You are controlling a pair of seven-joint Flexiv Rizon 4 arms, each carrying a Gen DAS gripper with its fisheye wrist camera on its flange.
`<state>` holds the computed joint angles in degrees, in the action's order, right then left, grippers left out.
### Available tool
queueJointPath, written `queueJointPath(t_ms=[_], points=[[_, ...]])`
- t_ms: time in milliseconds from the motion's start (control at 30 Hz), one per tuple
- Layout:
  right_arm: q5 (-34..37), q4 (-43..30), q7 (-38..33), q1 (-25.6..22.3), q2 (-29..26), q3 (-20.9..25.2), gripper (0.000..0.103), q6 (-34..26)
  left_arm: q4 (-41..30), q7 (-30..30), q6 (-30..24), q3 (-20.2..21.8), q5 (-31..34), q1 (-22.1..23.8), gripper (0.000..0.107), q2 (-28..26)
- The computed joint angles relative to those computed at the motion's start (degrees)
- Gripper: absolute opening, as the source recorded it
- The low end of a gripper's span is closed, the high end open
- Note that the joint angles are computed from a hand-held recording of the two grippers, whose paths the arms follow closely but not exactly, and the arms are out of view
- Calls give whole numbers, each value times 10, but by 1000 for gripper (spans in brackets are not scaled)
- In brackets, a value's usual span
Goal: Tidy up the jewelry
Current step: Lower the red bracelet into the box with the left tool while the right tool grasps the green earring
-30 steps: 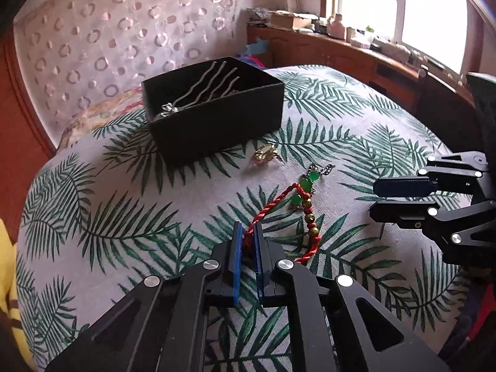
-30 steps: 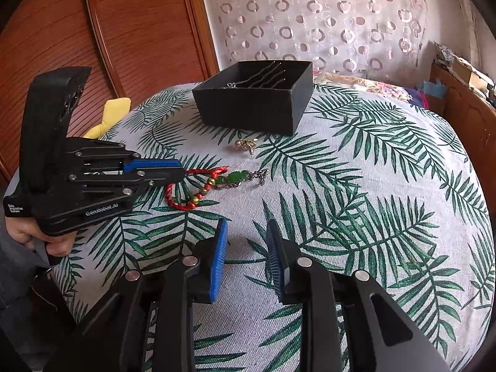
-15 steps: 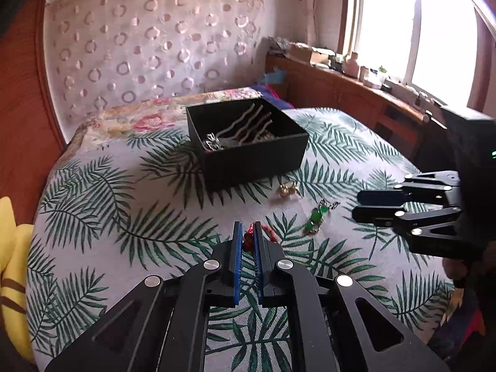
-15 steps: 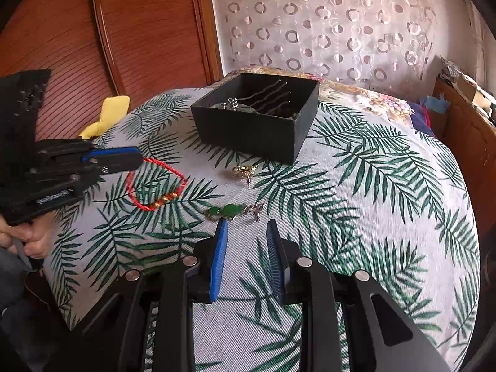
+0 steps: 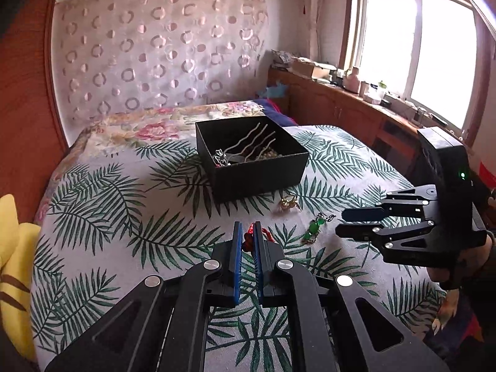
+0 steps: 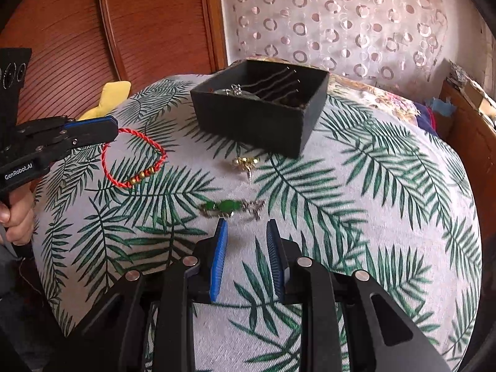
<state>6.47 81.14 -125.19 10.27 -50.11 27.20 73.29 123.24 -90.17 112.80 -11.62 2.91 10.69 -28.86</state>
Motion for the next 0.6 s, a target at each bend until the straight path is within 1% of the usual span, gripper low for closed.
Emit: queueJointPath(t_ms=[133,300,333,400,433,600], points=[[-17,-20,3,17,-9,-18,28,-11,-2,-4,3,-12,10,16,6,-5],[-26,-53,3,28,-24,-26,28,-46,-11,-7,-7,-33,21,39,6,-12],[-23,-58,-5,26,-28,-21,22,-49,-14,-7,-11,-38,22,44,6,-14],[-16,-67,-15,22,-31,-14,6,-60,-18,-6,-14,-49,26,54,6,-15],[-10,-69,-18,22,-32,-13,4,-61,-21,-6,-17,-57,29,62,6,-16],[23,-87,-49,8,-33,4,3,-79,-28,-4,-25,-79,32,81,6,-17]])
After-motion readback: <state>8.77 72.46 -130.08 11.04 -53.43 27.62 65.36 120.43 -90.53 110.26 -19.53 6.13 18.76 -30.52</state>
